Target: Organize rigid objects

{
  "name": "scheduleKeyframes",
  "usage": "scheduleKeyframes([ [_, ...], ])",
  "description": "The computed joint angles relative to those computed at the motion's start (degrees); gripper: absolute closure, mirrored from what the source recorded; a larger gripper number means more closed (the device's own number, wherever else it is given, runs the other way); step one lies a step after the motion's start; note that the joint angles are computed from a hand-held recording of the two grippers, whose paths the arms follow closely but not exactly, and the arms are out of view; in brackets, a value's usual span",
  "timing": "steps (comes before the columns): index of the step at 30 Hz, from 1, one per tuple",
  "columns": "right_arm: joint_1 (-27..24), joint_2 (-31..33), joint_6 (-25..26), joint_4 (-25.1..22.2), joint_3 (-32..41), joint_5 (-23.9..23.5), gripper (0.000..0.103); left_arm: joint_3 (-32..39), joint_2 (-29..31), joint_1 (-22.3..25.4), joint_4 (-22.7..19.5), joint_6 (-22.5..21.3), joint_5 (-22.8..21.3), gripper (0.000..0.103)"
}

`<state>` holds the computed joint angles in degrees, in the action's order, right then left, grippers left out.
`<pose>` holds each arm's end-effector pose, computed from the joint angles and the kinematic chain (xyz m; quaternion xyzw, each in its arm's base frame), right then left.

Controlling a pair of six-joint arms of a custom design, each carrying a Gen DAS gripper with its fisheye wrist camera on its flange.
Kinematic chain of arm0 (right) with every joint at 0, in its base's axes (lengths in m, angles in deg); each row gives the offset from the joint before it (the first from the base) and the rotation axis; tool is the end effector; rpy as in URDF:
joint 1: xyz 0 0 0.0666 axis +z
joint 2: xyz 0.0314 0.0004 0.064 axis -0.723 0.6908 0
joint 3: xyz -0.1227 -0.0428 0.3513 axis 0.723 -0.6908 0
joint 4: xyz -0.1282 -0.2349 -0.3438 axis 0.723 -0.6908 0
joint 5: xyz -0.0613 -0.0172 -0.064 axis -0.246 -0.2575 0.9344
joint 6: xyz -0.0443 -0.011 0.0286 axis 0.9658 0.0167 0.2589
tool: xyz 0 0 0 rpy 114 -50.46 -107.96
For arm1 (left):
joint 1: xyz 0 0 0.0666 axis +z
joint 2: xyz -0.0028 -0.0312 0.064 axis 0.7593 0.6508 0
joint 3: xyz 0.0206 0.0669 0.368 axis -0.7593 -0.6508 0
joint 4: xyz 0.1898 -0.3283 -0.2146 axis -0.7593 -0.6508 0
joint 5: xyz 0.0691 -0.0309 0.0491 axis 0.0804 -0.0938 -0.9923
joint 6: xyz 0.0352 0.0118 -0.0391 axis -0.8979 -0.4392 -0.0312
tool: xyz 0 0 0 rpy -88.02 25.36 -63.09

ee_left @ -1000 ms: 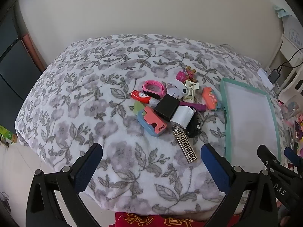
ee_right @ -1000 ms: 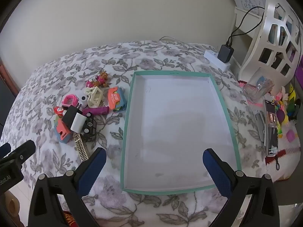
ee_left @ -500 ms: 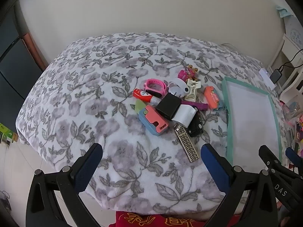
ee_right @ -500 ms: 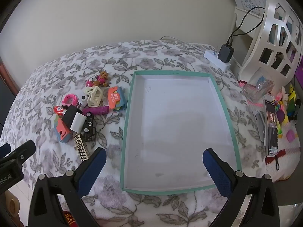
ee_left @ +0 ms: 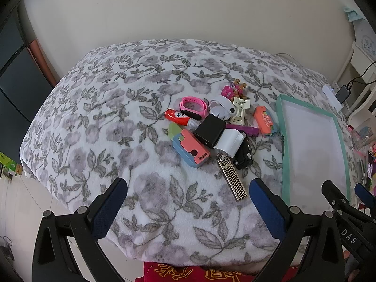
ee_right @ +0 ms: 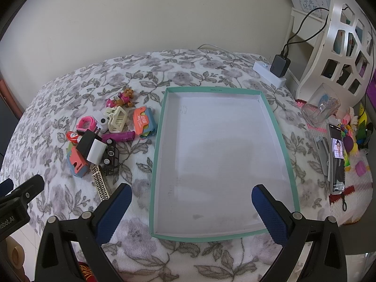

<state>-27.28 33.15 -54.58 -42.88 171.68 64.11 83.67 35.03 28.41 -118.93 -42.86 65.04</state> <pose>0.5585 0.1788 0.4784 0.1511 0.9464 -0.0604 0.2792 0.6172 -0.2305 0.4940 0.0307 0.9686 0.0121 0.2465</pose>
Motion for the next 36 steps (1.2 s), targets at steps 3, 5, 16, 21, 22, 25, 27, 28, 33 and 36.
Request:
scheduleKeyframes([
  [3, -0.03, 0.02, 0.01, -0.04, 0.02, -0.07, 0.000, -0.06, 0.01, 0.04, -0.11, -0.01, 0.01, 0.000],
  [5, -0.03, 0.02, 0.01, -0.04, 0.02, -0.07, 0.000, -0.25, -0.07, 0.08, -0.10, 0.01, 0.03, 0.000],
  [16, -0.04, 0.03, 0.03, -0.05, -0.03, -0.11, 0.000, -0.30, -0.06, 0.07, -0.12, -0.03, 0.01, 0.000],
  [21, -0.04, 0.03, 0.06, -0.04, -0.04, -0.12, 0.000, -0.83, -0.25, 0.10, -0.21, 0.33, -0.01, 0.000],
  [22, -0.05, 0.03, 0.05, -0.04, -0.06, -0.15, 0.000, -0.41, 0.01, 0.09, -0.48, 0.40, 0.01, 0.000],
  [25, -0.05, 0.05, 0.05, -0.07, -0.05, -0.17, 0.000, -0.09, 0.20, 0.09, -0.65, 0.35, -0.02, 0.000],
  [27, -0.05, 0.05, 0.05, -0.07, -0.05, -0.17, 0.000, -0.24, 0.12, 0.11, -0.60, 0.35, 0.02, 0.000],
  [28, -0.05, 0.05, 0.08, -0.05, -0.06, -0.17, 0.000, -0.12, 0.17, 0.10, -0.65, 0.39, 0.00, 0.000],
  [33, -0.06, 0.06, 0.08, -0.06, -0.06, -0.19, 0.000, -0.23, 0.10, 0.12, -0.62, 0.36, 0.02, 0.000],
  [36, -0.07, 0.08, 0.07, -0.08, -0.05, -0.21, 0.000, 0.00, 0.24, 0.11, -0.73, 0.35, 0.04, 0.000],
])
